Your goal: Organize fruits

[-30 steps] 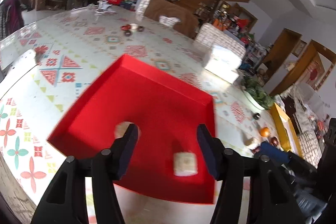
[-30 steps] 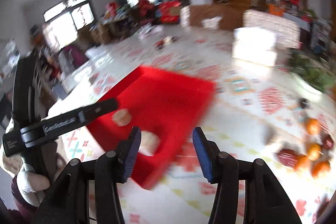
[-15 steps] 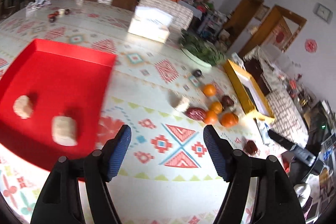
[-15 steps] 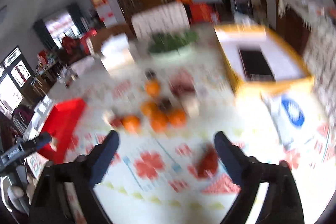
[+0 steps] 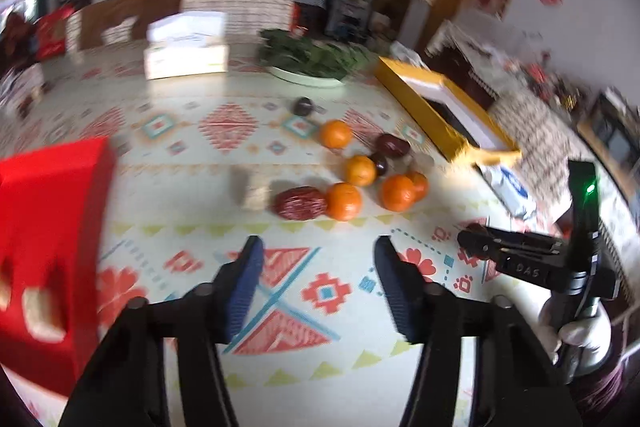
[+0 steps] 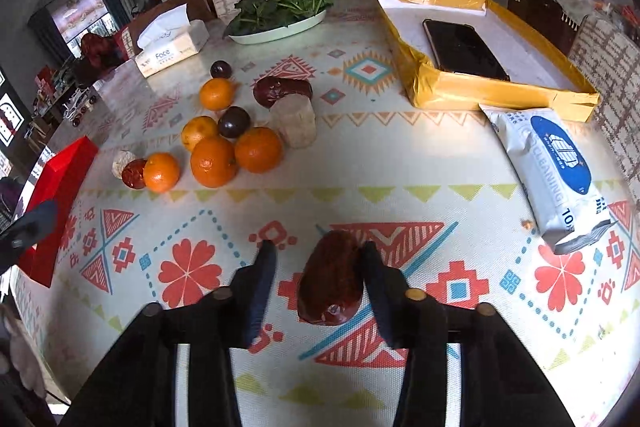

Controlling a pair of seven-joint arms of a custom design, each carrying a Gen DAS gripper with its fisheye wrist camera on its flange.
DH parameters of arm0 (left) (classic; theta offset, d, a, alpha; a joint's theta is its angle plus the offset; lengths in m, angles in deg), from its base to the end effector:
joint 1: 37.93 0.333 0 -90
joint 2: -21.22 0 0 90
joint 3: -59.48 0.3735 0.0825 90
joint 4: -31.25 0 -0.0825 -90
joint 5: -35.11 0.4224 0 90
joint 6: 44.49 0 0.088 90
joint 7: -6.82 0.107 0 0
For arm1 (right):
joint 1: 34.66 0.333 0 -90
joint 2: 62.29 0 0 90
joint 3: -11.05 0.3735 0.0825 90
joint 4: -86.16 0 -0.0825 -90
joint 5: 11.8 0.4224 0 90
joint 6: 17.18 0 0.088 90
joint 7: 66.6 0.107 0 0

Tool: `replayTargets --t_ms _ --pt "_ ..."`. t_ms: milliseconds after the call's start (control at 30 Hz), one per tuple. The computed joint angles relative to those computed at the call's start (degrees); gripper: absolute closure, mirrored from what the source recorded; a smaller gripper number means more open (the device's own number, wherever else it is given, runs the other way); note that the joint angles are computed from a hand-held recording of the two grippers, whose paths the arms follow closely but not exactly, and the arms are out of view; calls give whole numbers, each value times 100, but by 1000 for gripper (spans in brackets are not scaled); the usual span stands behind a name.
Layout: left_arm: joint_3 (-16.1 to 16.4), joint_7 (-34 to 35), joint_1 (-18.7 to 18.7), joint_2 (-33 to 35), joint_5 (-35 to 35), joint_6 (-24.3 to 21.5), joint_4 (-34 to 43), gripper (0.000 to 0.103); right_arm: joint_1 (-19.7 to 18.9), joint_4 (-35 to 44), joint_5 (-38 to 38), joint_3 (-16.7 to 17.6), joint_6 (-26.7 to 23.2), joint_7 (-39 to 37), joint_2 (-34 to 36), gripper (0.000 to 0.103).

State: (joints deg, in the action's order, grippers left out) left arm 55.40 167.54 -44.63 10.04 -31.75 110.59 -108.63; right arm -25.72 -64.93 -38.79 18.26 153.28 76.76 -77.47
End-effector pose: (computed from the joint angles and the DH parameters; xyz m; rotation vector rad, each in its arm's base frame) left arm 0.4999 -0.0635 0.4427 -1.4541 2.3064 -1.1022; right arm 0.4358 0.1598 0.4236 -1.6305 1.9981 -0.4597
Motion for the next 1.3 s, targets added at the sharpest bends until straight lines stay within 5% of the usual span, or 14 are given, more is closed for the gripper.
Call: replayTargets --t_ms 133,300,467,567,633,967,1300 --pt "-216 304 -118 472 345 432 340 50 156 -101 283 -213 301 -269 21 66" --pt "-383 -20 -27 1158 1628 423 879 48 258 -146 611 -317 458 -590 43 66" --pt "-463 77 129 1257 1963 57 1049 47 526 -171 1057 -560 519 -1007 50 66" --pt "-448 -125 182 1169 2451 -224 950 63 729 -198 1396 -742 584 -1310 52 66" --pt "-447 -182 190 1106 2660 -194 829 66 780 -203 1544 -776 604 -1461 56 66" --pt "-541 -206 159 1239 2158 201 827 71 284 -137 1300 -259 504 -1234 73 71" --pt "-198 358 214 481 351 -74 346 75 1135 -131 1908 -720 644 -1712 37 72"
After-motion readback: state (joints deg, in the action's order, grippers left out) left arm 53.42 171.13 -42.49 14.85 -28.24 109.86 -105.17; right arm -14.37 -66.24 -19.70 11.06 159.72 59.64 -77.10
